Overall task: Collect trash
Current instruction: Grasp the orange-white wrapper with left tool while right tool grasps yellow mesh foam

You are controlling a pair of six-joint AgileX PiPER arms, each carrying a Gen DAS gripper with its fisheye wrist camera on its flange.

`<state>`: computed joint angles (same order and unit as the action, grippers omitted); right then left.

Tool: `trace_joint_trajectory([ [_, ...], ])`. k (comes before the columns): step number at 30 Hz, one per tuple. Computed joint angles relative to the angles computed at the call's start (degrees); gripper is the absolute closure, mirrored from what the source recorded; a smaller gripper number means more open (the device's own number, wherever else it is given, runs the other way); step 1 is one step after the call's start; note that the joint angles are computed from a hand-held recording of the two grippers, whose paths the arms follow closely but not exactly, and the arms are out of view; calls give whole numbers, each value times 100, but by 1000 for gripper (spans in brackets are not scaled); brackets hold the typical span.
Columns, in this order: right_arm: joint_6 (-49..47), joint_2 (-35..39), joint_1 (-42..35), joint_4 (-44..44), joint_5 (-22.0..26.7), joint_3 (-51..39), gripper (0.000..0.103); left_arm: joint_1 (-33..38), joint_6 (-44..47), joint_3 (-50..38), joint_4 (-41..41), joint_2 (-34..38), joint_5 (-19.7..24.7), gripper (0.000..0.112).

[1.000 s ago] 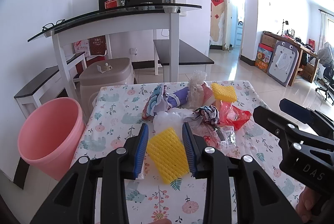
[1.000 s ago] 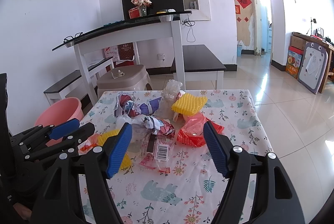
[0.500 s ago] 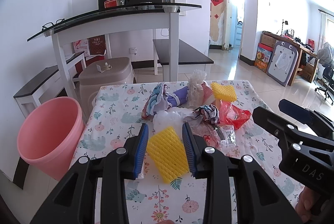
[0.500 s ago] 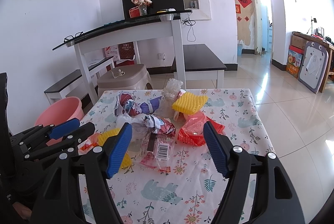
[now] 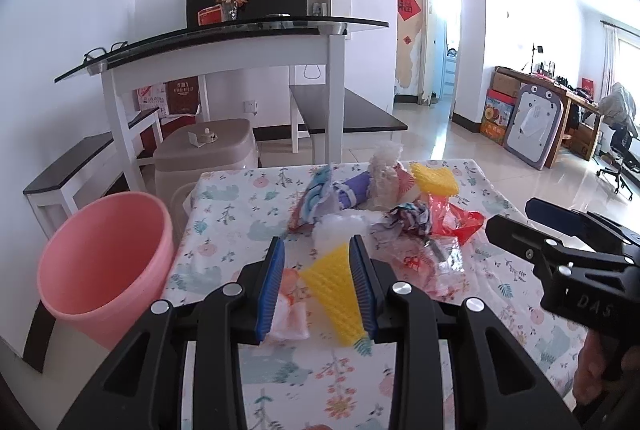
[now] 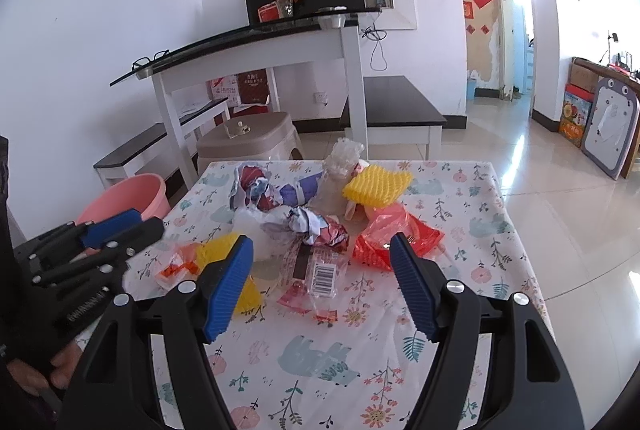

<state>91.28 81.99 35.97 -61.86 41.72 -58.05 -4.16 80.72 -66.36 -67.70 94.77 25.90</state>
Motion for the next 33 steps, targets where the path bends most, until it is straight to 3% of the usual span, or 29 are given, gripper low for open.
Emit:
trace_joint_trajectory([
  [9,-483,95,-282,519,-532,12,32,822,-926,-444,881,411,962,80],
  [18,-997,175,-570,1043,-972,20,32,719,-1870,-1009,1787,963,1339,80],
  [29,-1540,249,-621,1351,-1345,-59,32,425,-2952,-1572,2383,1332,1350,79],
  [33,-1887,307,-594,1539,-1488,-130,32,593,-3383,-1996,2368,1599,1723,74],
])
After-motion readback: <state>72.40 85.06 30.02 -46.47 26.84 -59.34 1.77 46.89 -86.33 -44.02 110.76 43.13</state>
